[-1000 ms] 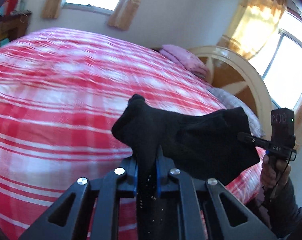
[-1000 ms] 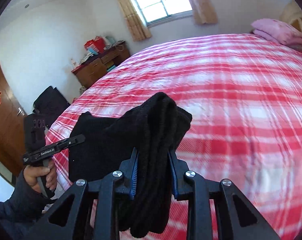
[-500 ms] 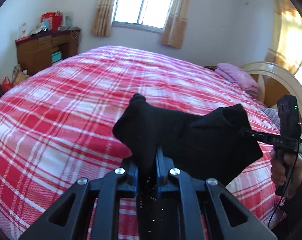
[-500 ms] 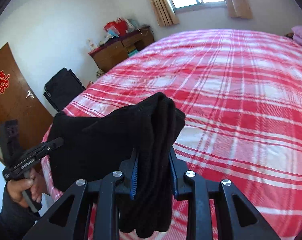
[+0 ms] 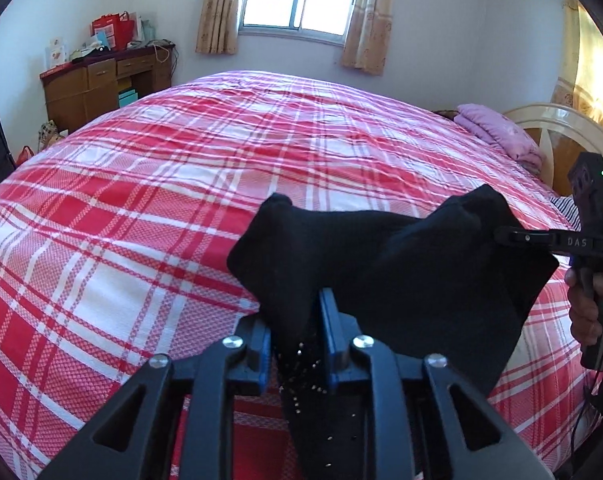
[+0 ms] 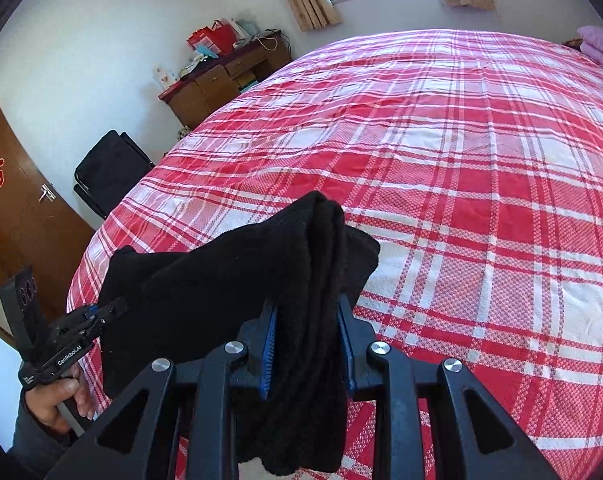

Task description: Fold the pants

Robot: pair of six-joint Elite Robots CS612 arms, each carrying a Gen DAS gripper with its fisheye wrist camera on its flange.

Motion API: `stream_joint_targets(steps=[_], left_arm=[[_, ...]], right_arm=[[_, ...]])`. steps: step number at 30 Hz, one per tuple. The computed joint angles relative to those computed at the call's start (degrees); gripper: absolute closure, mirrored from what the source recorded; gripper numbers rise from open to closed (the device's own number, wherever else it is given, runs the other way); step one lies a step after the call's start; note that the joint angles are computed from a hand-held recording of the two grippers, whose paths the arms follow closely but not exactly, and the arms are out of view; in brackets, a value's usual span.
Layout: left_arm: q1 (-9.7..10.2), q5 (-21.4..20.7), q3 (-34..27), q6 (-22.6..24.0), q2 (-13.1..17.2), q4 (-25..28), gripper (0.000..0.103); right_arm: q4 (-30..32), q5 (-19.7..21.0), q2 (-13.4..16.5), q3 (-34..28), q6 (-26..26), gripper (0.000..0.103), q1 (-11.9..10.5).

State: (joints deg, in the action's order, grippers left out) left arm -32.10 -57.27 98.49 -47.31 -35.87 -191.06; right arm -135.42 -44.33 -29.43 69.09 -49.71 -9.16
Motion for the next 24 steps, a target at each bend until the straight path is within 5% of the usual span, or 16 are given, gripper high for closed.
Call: stream_joint_targets(steps=[8,18,21,24], left_arm=[[-0.25,1.48,-0.18,-1.2,0.49,1.84,0.062],[-0.3,2.26,-0.1,-1.26,0.62,2.3,0.056],[-0.62,5.25,0.03,-4.25,0.0,6.25,0.023],[-0.94,7.63,1.06,-7.08,-1.05,9.03,0.015]], right_arm=[[0.37,-0.55,0.76,-0.73,0.89,0.074,-0.09],[-0.84,-1.54,1.06,-0.71,1.65,0.072,-0.03],[-4.19,-2.18,0.88,-0.1,3.73,0.04,-0.35],[-10.67,-2.97,0.53,1.26,7.75,0.036,-1.1]])
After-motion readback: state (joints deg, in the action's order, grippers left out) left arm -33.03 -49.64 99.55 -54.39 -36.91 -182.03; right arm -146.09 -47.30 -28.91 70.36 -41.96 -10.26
